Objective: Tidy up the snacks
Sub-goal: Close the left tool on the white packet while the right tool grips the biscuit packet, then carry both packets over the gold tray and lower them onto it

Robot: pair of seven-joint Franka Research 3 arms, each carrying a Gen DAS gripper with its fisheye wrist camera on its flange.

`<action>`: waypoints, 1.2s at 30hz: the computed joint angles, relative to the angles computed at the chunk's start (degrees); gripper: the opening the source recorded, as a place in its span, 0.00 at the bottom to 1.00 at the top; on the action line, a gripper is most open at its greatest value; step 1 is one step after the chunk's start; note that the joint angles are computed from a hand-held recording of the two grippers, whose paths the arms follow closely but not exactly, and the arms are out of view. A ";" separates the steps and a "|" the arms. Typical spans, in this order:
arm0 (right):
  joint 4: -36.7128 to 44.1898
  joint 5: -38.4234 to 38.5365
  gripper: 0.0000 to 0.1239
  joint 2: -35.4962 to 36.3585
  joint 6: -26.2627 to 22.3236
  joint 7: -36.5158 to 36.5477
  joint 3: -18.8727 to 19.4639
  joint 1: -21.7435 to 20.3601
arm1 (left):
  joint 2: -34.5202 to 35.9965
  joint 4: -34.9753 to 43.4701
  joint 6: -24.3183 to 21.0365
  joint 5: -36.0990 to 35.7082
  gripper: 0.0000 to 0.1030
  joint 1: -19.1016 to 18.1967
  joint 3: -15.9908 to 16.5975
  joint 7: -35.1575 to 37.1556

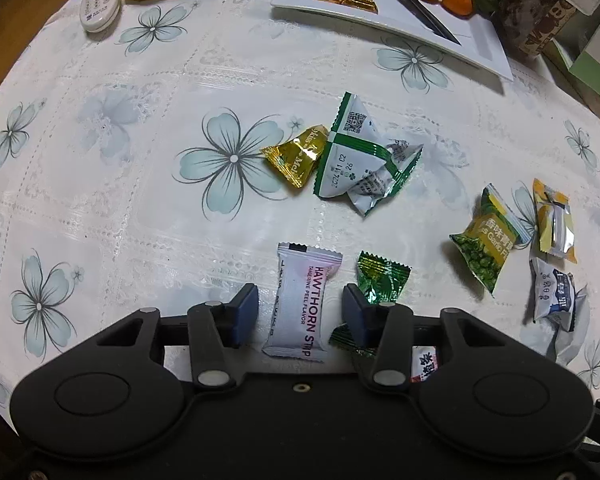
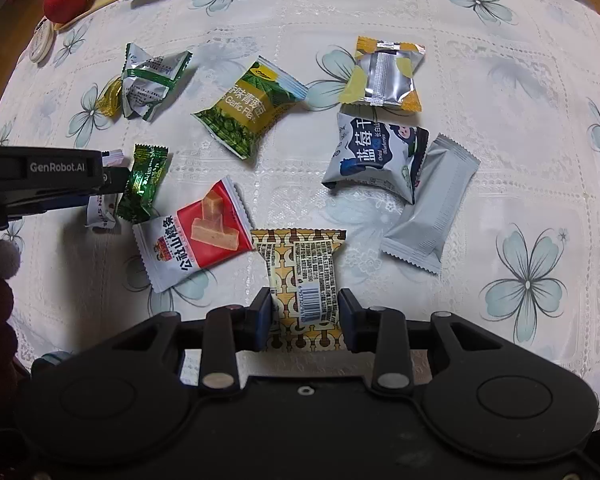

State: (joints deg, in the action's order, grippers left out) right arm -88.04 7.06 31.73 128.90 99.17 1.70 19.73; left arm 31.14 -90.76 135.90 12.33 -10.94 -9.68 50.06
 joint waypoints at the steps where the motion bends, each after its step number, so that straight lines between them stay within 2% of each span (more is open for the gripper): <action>1: -0.08 0.19 0.29 -0.07 0.00 -0.03 0.04 -0.09 | 0.03 0.09 -0.12 0.70 0.40 -0.37 0.33 -0.23; 3: -0.13 0.40 0.29 -0.15 0.03 -0.03 0.02 -0.23 | -0.14 -0.07 -0.14 1.26 0.27 -0.40 0.35 0.31; 12: -1.71 1.33 0.29 -1.54 1.20 0.25 -0.07 -1.00 | -4.01 -3.93 1.35 1.66 0.26 -0.31 0.33 -0.33; 16: -3.64 2.06 0.29 -3.09 2.77 0.91 -0.21 -1.62 | -8.40 -8.83 3.48 0.48 0.26 0.64 -0.59 0.34; 19: -7.07 2.81 0.29 -5.82 5.38 1.47 -0.25 -2.07 | -13.91 -15.58 6.55 -0.64 0.26 1.17 -1.08 -0.04; 24: -20.54 -0.12 0.29 -15.95 14.69 5.72 -1.25 -0.88 | -24.40 -27.39 10.20 0.99 0.26 0.15 -1.18 -5.51; 26: -27.05 2.95 0.29 -21.39 17.27 5.62 -0.15 -2.10 | -28.12 -31.52 10.91 -0.36 0.26 -0.01 -1.81 -6.16; 30: -37.48 10.69 0.29 -30.99 19.25 3.44 2.10 -3.18 | -34.27 -37.46 9.41 -0.45 0.26 -1.39 -3.11 -8.04; 36: -49.80 4.09 0.29 -43.66 20.63 11.89 5.24 -2.40 | -41.52 -44.37 8.76 -2.96 0.26 -4.46 -4.55 -9.38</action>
State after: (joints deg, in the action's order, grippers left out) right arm -137.84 11.15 -11.93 149.53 111.06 6.94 17.33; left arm -10.39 -135.13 144.66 9.37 -15.40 -14.23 40.68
